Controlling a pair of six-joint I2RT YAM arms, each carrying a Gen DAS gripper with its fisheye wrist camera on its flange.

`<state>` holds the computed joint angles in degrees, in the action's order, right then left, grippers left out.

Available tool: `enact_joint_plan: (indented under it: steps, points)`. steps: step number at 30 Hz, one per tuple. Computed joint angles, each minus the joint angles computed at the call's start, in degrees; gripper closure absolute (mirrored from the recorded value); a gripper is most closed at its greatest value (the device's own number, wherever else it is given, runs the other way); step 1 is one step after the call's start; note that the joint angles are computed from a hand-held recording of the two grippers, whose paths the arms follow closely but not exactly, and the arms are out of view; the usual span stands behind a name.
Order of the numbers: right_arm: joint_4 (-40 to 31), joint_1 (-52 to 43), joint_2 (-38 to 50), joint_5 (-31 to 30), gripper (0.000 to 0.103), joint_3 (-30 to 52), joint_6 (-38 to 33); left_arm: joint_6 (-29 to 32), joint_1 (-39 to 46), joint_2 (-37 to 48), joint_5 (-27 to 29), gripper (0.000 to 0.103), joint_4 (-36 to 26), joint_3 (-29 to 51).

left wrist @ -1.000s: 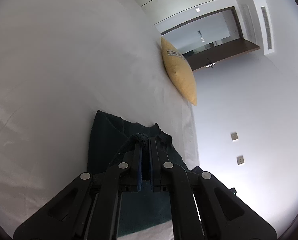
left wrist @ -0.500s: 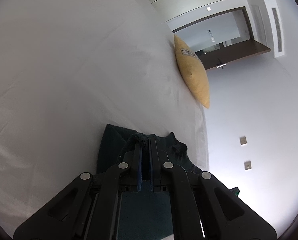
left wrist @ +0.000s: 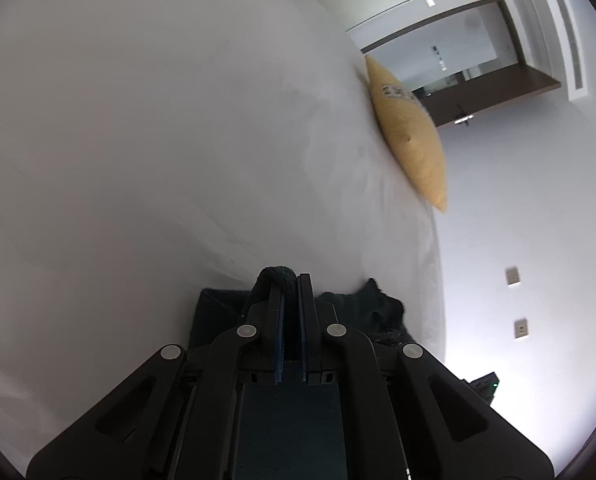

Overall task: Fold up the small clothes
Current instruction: 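Lay the hem onto the collar and open both grippers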

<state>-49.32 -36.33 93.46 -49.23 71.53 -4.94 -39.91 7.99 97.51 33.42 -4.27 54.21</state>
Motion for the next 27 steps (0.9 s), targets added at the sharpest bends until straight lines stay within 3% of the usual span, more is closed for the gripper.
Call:
enact_joint_plan:
  steps: [9,15,16,17,18,19,20,22,27]
  points:
    - [3.5,0.2,1.5,0.5,0.095,-1.4,2.7,0.3,-1.1,7.0,-1.8,0.098,1.7,2.6]
    - [4.6,-1.0,3.2,-0.9,0.09,-1.7,5.7,-0.7,0.3,9.2,1.9,0.094,2.5,3.5]
    - [4.5,-1.4,3.3,-1.5,0.086,-1.7,6.2,-0.1,0.8,8.3,1.4,0.091,1.5,3.6]
    - [5.3,-1.9,2.8,-2.1,0.075,-2.1,7.2,0.2,1.4,6.7,1.0,0.075,1.4,2.9]
    - [7.0,-2.4,1.8,-2.7,0.055,-2.9,8.7,0.2,2.4,5.1,0.7,0.039,1.6,2.2]
    - [9.3,-3.1,-0.1,-2.0,0.04,-4.1,11.2,-0.7,3.5,3.2,0.6,0.021,2.6,1.0]
    - [11.8,-3.8,-2.2,-0.1,0.017,-5.5,14.4,-1.9,4.6,0.8,-0.6,0.009,4.1,-0.8]
    - [15.5,-6.1,-5.4,0.2,0.014,-7.8,18.5,-1.2,6.4,-2.8,-0.9,0.009,3.6,-2.3]
    - [6.4,-8.1,-7.6,-1.9,0.019,-5.1,9.4,2.5,6.6,-10.5,2.3,0.009,1.0,-8.1]
